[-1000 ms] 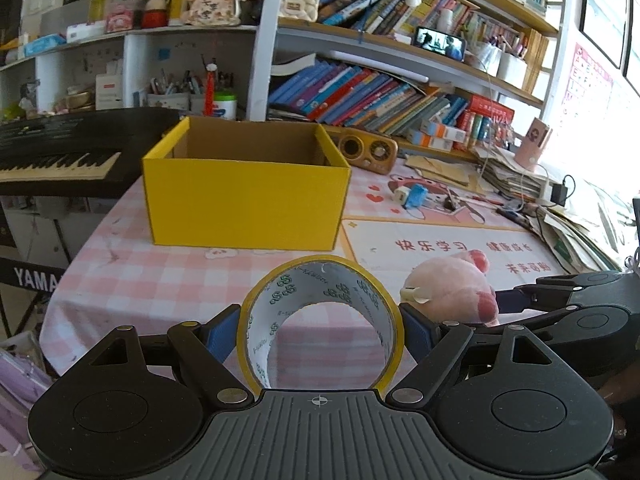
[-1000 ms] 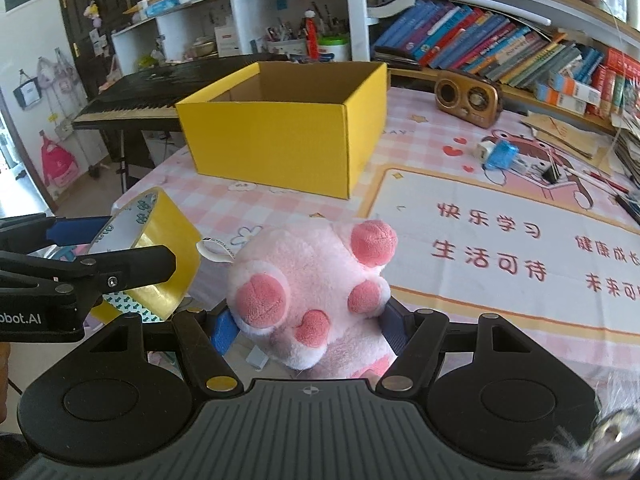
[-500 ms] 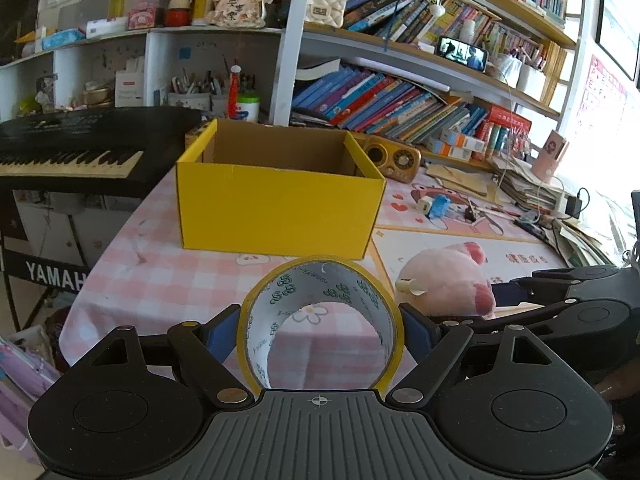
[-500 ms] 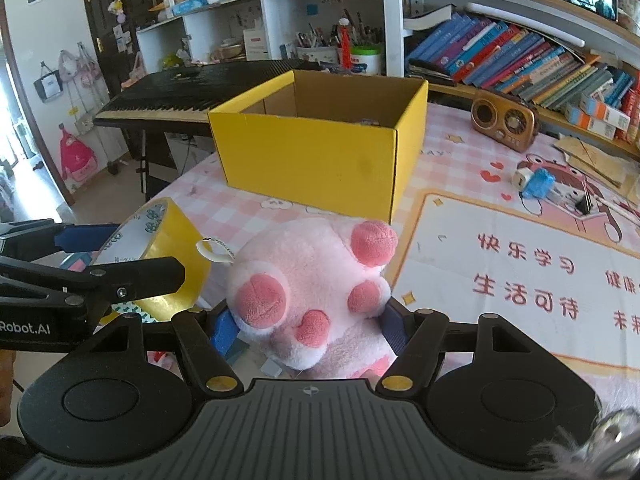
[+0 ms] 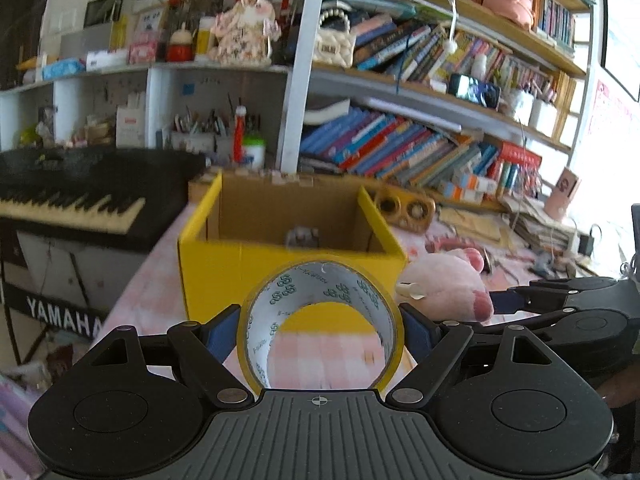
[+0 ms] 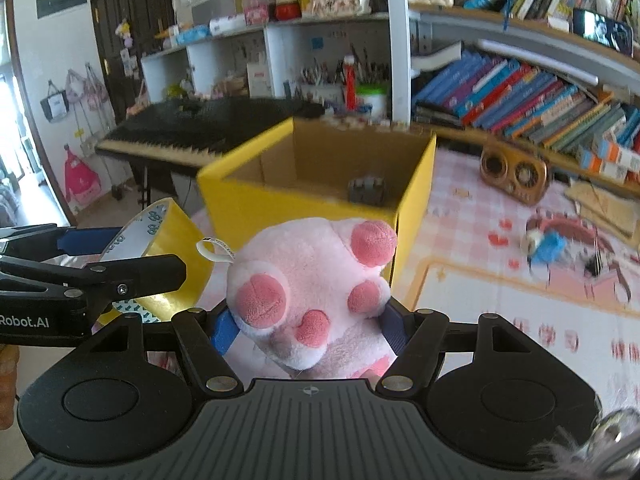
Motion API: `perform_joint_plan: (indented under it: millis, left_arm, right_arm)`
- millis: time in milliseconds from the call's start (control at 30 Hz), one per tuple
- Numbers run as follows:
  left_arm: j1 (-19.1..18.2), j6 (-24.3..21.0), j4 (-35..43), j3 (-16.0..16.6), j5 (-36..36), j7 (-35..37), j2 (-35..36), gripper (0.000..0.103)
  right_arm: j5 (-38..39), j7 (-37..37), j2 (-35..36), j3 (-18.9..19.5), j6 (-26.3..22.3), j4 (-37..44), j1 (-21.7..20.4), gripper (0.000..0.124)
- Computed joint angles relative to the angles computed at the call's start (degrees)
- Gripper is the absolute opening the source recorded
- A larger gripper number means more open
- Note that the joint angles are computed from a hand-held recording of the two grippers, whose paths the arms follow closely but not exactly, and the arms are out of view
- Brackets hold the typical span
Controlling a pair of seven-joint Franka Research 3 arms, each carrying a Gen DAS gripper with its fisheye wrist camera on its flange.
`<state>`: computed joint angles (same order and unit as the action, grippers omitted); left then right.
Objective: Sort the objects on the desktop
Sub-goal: 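Carry the tape roll and pig with both tools toward the yellow box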
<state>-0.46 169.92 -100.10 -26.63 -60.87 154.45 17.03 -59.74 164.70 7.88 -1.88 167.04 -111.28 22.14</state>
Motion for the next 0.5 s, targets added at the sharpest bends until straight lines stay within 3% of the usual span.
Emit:
perform_joint_plan:
  millis: [200, 333, 400, 500]
  left_arm:
    - [-2.8, 2.4, 11.7, 0.2, 9.0, -6.6, 8.2, 0.084]
    - [-7.3, 1.5, 21.3, 4.4, 19.2, -15.8, 14.6, 0.084]
    - [-9.3, -0.2, 26.4, 6.7, 23.6, -20.5, 17.9, 0.084]
    - [-13.3, -4.6, 35.8, 12.0, 30.8, -29.6, 23.9, 0.084]
  right_arm:
    - [0.1, -3.1, 5.3, -3.2, 3.5, 8.5, -0.7, 0.067]
    - [7.9, -14.1, 10.2, -3.3, 5.5, 14.6, -2.7, 0.067]
    - [15.1, -24.4, 13.0, 0.0, 5.2, 17.9, -6.1, 0.068]
    - [27.3, -41.6, 18.2, 8.4, 2.5, 24.0, -13.2, 0.068]
